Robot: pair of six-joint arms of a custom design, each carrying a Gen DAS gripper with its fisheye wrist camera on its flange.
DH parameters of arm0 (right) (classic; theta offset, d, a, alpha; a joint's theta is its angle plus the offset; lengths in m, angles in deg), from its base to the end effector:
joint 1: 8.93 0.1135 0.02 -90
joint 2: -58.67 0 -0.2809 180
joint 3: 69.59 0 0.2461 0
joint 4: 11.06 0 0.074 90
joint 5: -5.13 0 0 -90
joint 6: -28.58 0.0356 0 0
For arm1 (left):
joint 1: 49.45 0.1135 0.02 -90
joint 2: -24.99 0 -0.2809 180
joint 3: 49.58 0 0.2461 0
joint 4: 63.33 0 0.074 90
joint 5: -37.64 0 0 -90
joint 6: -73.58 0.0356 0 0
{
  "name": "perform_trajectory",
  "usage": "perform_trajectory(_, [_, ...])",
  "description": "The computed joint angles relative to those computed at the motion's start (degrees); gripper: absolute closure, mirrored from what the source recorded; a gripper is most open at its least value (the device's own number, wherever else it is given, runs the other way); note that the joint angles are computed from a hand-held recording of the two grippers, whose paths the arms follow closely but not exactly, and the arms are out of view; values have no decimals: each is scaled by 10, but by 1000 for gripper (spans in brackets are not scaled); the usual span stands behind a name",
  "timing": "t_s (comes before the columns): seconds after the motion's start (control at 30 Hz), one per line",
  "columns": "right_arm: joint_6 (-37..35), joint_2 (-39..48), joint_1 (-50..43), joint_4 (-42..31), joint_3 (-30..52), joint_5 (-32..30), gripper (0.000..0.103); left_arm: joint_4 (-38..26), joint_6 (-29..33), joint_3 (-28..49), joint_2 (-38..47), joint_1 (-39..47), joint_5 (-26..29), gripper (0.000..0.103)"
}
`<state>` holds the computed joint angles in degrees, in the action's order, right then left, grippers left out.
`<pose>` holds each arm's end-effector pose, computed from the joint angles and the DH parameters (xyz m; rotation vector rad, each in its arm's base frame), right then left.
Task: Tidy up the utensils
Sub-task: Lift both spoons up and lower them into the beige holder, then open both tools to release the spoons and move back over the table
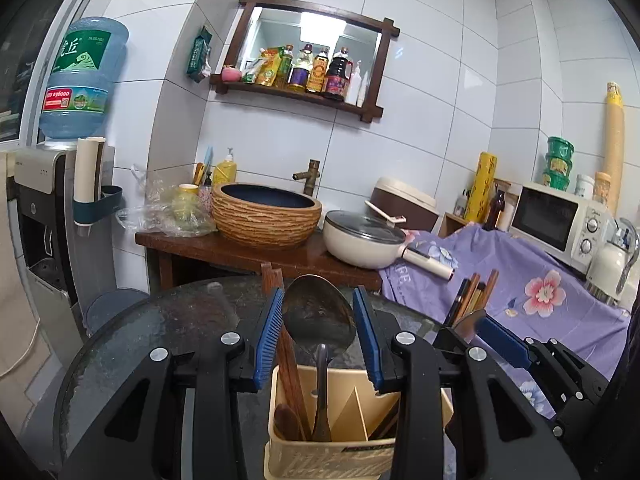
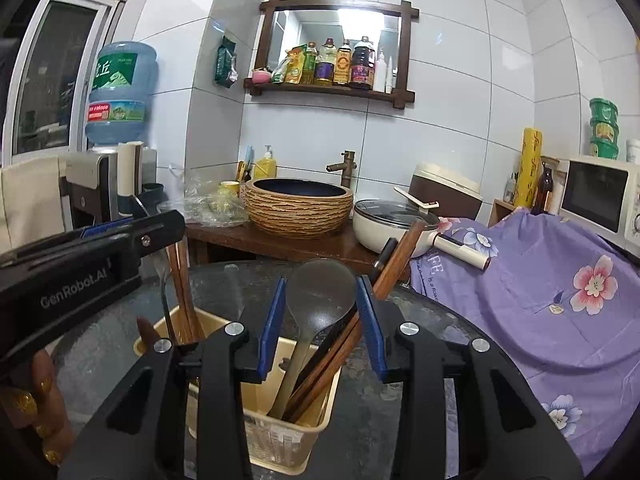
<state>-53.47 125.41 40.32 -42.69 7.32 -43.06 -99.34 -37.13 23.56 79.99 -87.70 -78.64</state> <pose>0.1778 0.1700 0.3782 -0.1950 1.8367 -0.0164 0.1618 -0.1075 0.3877 -0.0285 1.8589 -0.2844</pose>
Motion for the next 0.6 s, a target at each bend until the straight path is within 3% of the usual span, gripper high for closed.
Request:
perform_trajectory(0.33, [-18, -9, 28, 9, -40, 10, 65, -23, 6, -22, -19, 8, 13, 67])
perform_trajectory(0.4, [-24, -16, 32, 9, -45, 15, 64, -29, 9, -21, -25, 9, 15, 59])
perform_trajectory(0.47, [-26, -24, 34, 5, -48, 12, 53, -31, 11, -25, -36, 6, 13, 50])
perform_trajectory(0.6, [-19, -58, 59, -5, -63, 25, 46, -47, 11, -35, -68, -6, 1, 38])
